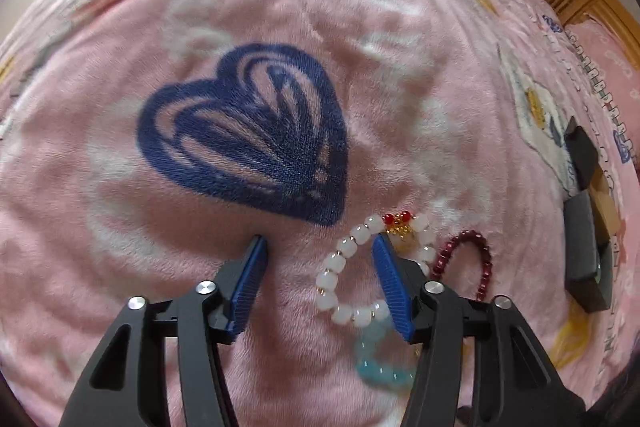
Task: Organize jewelry
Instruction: 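Move left tool to the white bead bracelet while right tool approaches the yellow bead bracelet, then close left tool on the white bead bracelet while right tool closes on the yellow bracelet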
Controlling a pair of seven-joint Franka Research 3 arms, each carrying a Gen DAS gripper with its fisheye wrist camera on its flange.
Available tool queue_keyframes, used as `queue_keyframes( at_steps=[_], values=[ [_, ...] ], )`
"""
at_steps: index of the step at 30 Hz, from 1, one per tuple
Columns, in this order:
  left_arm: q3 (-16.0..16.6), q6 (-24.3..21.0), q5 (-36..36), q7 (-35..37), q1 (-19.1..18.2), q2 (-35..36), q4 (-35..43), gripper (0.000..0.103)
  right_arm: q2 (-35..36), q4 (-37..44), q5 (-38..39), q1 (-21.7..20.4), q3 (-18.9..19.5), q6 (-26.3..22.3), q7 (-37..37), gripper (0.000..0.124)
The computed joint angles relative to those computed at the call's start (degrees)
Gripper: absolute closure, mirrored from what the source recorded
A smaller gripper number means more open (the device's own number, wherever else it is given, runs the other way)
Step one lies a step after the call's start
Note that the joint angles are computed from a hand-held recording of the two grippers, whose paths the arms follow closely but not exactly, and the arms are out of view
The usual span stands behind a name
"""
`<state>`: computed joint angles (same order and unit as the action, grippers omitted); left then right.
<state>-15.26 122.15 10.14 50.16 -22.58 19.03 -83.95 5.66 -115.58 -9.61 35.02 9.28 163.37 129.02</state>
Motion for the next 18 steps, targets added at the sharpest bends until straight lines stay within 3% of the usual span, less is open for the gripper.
queue_keyframes(
  at_steps=[8,10,13,18],
  values=[
    [0.4,-1.0,1.9,-0.9,-0.9,0.9,1.1,0.041,1.8,0.7,-4.7,1.4,-1.6,1.8,3.8,0.096],
    [0.9,-3.3,4.4,-2.2,-2.1,1.7,2.7,0.050,1.8,0.7,-4.7,1.3,-1.6,1.0,3.6,0.108],
    [1.2,-4.8,6.2,-2.7,-2.6,1.8,3.3,0.063,1.7,0.8,-4.6,1.2,-1.5,0.4,2.4,0.113],
    [1.1,-5.8,7.6,-0.6,-2.7,1.5,3.3,0.077,1.7,-0.3,3.9,-0.6,0.4,2.9,-3.1,0.111]
  ],
)
